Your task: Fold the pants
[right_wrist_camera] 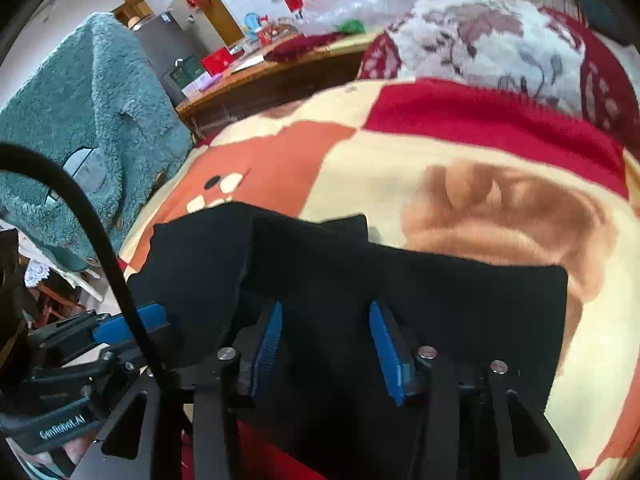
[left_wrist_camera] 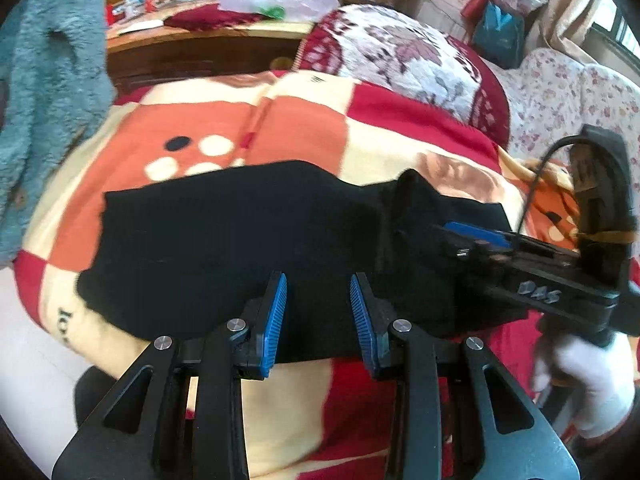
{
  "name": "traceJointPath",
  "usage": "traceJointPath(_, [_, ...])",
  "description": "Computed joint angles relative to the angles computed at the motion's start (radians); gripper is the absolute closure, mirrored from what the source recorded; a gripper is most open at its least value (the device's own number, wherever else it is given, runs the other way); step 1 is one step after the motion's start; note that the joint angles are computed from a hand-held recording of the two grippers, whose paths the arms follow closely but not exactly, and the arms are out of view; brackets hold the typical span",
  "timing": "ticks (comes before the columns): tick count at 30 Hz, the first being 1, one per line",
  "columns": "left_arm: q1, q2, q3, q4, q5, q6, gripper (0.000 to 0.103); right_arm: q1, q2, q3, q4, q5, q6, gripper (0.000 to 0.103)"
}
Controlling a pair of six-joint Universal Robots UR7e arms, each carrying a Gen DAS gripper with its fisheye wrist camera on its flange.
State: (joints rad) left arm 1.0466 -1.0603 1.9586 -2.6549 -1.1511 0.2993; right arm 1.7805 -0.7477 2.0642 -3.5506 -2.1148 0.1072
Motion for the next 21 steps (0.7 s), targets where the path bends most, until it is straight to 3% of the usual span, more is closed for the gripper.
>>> traceJointPath(11, [0.011,-0.031,0.012,-0.068,0.035,0.010,0.071,0.096,0.006,-0.020,-0.047,-0.051,-0.019,0.050])
traceJointPath(21, [0.032,-0.049,0.016,-0.110,0.072,0.019,0.071,0.129,0.043,-0.080,0.010,-0.049,-0.024,0.050])
